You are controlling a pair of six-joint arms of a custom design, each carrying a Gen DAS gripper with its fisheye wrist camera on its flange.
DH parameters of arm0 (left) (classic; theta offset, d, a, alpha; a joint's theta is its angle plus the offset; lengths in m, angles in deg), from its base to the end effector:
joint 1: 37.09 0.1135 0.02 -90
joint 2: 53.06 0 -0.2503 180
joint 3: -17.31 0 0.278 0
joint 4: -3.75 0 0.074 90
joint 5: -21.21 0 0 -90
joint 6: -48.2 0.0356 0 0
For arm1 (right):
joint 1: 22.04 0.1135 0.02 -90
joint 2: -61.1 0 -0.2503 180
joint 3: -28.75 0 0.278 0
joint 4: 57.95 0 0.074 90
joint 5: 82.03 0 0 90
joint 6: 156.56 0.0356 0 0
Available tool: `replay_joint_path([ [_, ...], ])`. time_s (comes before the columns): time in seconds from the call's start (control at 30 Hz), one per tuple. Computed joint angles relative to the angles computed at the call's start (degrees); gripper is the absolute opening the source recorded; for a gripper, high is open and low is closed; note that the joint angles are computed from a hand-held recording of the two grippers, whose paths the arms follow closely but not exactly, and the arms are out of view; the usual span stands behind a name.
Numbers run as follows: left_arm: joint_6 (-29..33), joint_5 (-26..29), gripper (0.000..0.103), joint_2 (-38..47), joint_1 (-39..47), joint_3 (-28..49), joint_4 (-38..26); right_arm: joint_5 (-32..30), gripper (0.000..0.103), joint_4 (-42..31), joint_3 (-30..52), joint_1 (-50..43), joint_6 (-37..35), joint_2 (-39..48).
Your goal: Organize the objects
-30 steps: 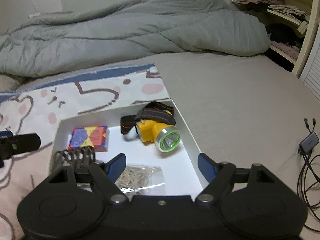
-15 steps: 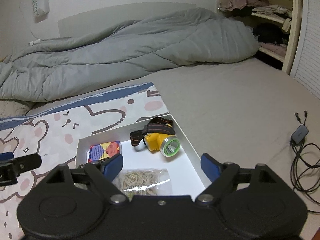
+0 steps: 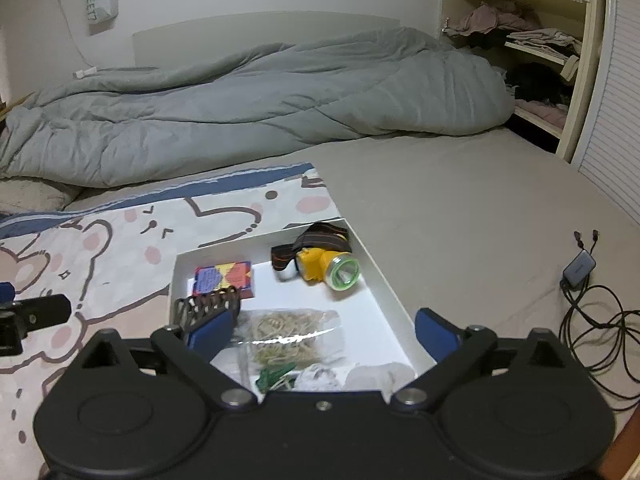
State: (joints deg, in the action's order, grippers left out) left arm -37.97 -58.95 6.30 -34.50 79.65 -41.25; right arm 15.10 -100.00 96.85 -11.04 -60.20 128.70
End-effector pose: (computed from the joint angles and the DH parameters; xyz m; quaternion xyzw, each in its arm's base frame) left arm 0.2511 0.0053 0.2703 0.0447 0.9098 -0.0556 0.4088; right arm 0.2800 0.0499 0.2748 -0.0114 0.9105 0.0057 0.4134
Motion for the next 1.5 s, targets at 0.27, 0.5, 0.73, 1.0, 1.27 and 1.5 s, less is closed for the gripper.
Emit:
replay_joint_path([
  [0.27, 5.0, 0.5, 0.103, -5.7, 3.0, -3.1, -2.4, 2.1, 0.103, -2.7, -3.1, 2.5, 4.3, -6.0],
  [0.5, 7.4, -2.1, 0.103, -8.7, 2.6, -5.3, -2.1, 4.7, 0.103, -5.9, -5.0, 4.2, 6.8, -8.8],
  [0.73, 7.8, -1.8, 0.103, -8.7, 2.6, -5.3, -3.6, 6.5, 0.103, -7.7, -6.4, 5.4, 6.8, -10.4],
  [1.0, 7.7, -2.0, 0.103, -8.4, 1.9, -5.4, -4.5, 7.9, 0.103, -8.5, -6.5, 6.2, 7.0, -9.8],
  [1.27, 7.4, -2.5, 0.103, -7.7, 1.6, -5.1, -4.5, 7.9, 0.103, -8.5, -6.3, 6.4, 6.6, -9.4],
  [1.5, 7.5, -2.1, 0.103, -7.3, 1.9, -4.8, -4.7, 8.4, 0.103, -8.8, -6.1, 6.9, 6.6, -9.2],
])
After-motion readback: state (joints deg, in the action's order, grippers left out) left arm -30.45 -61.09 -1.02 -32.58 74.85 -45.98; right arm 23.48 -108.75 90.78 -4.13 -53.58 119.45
